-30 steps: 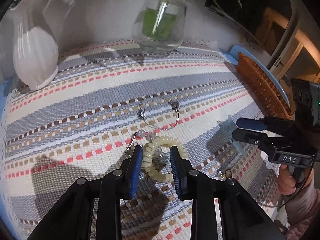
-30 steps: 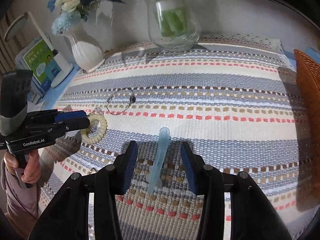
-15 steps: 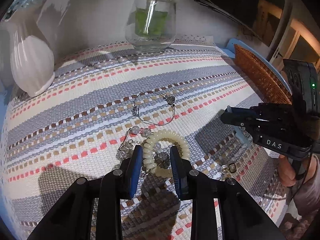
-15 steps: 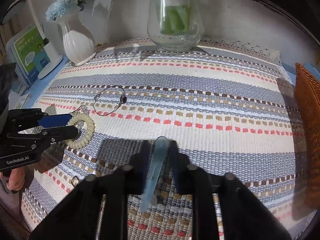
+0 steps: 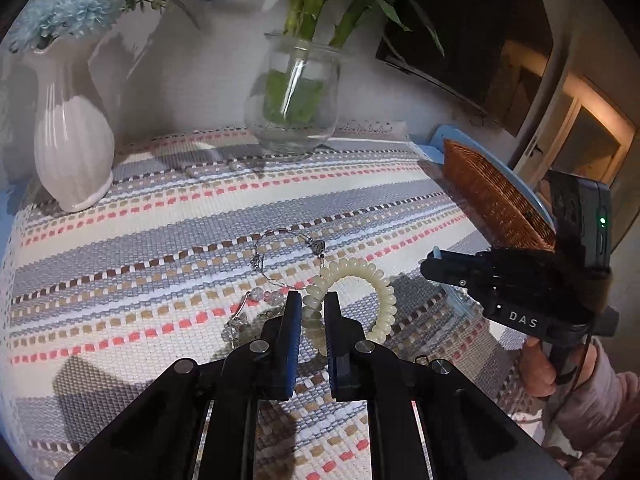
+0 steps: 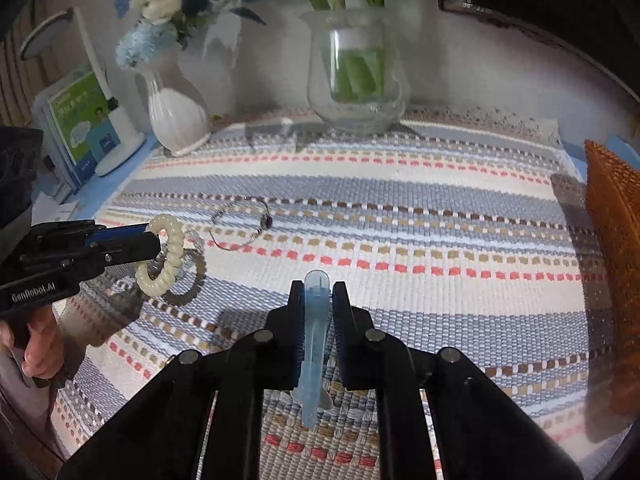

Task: Organize jewelry
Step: 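Carry the hair tie and hair clip into the wicker basket and open both tools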

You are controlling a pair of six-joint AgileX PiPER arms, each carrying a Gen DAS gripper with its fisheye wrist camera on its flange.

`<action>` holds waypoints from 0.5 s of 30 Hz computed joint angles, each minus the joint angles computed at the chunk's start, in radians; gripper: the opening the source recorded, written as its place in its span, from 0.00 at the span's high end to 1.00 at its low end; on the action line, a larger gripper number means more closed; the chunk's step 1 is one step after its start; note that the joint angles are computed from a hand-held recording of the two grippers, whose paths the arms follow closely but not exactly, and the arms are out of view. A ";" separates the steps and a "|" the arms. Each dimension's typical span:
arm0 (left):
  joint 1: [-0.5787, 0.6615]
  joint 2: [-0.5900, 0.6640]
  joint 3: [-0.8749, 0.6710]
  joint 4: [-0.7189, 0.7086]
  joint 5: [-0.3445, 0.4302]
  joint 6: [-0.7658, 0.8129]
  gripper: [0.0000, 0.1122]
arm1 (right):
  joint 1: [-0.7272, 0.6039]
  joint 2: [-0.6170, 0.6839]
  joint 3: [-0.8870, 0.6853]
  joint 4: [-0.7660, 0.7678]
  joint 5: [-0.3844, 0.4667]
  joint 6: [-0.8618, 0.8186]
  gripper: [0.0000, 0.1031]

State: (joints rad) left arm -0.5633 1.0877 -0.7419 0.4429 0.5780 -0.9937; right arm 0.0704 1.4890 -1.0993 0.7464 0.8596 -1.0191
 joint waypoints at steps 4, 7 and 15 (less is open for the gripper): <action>-0.050 0.017 -0.048 0.007 0.042 -0.037 0.90 | -0.056 -0.020 0.002 0.032 0.073 -0.026 0.86; -0.144 0.066 -0.127 0.078 0.118 -0.117 0.90 | -0.110 -0.065 0.022 0.029 0.107 -0.048 0.86; -0.269 0.285 -0.474 0.101 0.234 -0.054 0.90 | -0.414 -0.127 -0.058 0.107 0.312 -0.138 0.86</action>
State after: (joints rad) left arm -0.8321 1.3727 -1.2160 0.5442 0.8117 -1.0480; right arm -0.3439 1.3621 -1.1572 0.8537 1.1712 -1.1570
